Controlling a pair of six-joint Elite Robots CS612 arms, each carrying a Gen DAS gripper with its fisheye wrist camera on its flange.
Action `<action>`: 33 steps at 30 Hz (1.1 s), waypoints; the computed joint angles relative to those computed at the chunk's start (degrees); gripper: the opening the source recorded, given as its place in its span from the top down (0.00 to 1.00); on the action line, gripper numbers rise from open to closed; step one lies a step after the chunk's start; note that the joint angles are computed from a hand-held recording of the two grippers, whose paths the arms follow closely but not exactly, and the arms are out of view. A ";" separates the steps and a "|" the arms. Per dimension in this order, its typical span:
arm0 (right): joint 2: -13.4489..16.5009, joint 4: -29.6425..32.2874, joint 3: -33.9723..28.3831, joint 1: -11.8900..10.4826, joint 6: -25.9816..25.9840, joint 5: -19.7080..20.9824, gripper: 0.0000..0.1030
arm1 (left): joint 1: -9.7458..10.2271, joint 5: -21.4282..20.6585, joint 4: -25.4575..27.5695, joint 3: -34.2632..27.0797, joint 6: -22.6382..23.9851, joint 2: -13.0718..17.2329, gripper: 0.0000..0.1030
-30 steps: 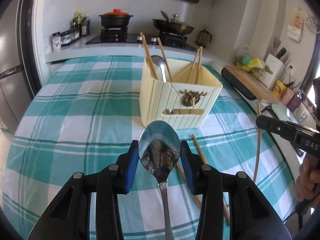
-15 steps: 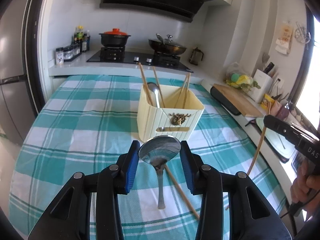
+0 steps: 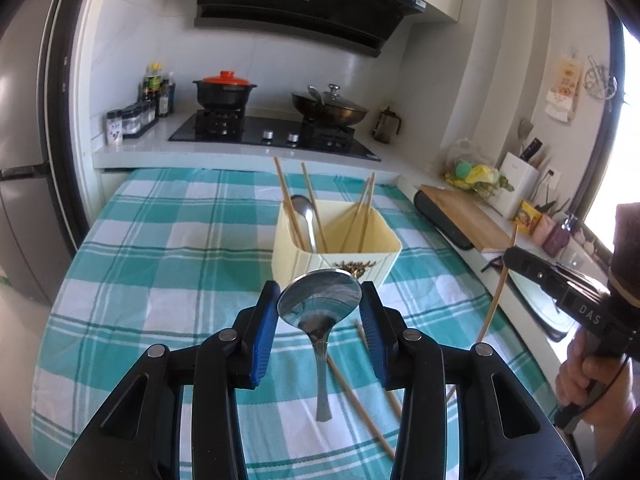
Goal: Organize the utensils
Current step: 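Carry the spoon and chopstick over the holder and open both tools to drop them in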
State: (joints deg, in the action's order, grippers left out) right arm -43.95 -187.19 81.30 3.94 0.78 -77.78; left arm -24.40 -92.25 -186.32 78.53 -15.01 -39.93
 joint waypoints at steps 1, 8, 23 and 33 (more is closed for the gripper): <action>0.25 0.29 -0.83 -0.02 -0.29 -0.06 0.95 | 0.17 -0.13 0.14 -0.71 0.01 0.04 0.61; 2.41 -0.45 -8.79 0.16 -2.62 -0.83 0.95 | 1.16 -0.79 0.03 -6.93 0.82 0.70 0.61; 17.26 8.90 -38.09 0.58 -4.29 0.61 0.95 | 1.45 2.13 14.21 -32.37 1.23 12.86 0.61; 25.98 34.25 -51.76 -0.38 -1.74 4.81 0.87 | 1.21 1.33 29.97 -41.71 1.57 19.53 0.47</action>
